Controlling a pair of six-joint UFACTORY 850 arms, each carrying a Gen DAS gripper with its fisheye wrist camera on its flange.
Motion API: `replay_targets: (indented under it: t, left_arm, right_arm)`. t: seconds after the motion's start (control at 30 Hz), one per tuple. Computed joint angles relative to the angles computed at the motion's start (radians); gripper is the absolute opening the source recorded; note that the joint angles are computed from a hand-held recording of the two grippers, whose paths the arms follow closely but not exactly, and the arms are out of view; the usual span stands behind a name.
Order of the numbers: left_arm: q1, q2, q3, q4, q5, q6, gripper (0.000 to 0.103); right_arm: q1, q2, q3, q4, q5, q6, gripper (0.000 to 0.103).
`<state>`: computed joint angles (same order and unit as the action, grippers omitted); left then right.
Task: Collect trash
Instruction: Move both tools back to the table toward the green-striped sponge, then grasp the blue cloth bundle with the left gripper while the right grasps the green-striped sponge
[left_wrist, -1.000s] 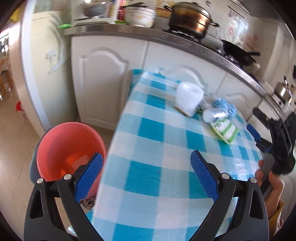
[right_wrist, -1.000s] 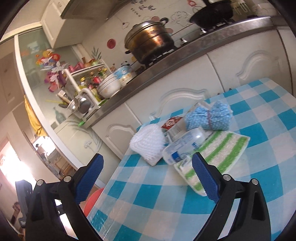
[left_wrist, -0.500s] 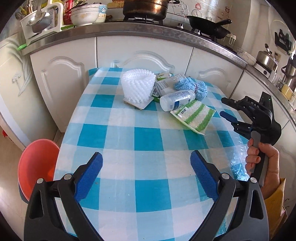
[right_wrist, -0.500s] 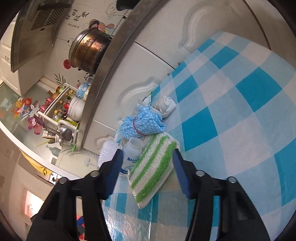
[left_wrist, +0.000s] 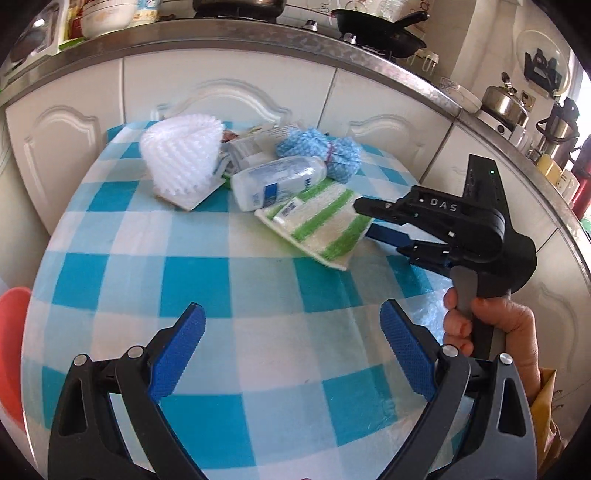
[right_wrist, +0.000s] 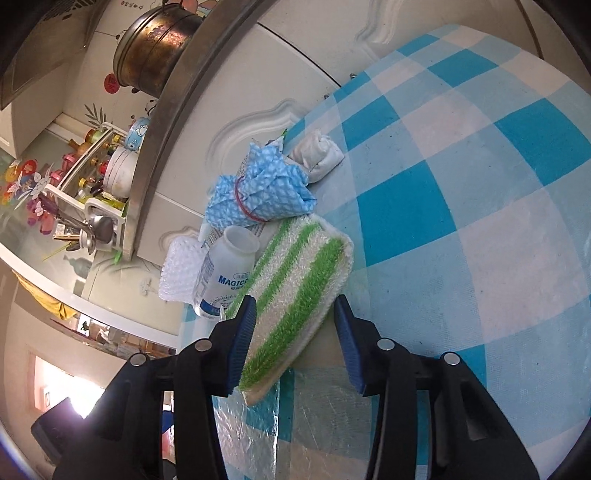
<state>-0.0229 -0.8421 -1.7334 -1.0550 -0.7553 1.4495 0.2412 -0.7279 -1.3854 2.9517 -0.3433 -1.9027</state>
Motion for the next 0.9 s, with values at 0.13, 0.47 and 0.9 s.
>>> replay_targets:
  t: [0.13,0.47,0.9]
  left_arm:
    - [-0.035,-0.055,-0.072,-0.038,-0.031,0.017,0.096]
    - [-0.069,-0.211,-0.274,-0.013,-0.195,-0.154,0.096]
    - [-0.073,-0.186,-0.219,0.002,-0.246,-0.050,0.096]
  right_arm:
    - [-0.005,0.007,0.025,0.048,-0.074,-0.030,0.058]
    - [-0.026,0.010,0.065,-0.013,-0.244,0.034,0.060]
    - [-0.019,0.013,0.041,0.027,-0.161,-0.079,0.042]
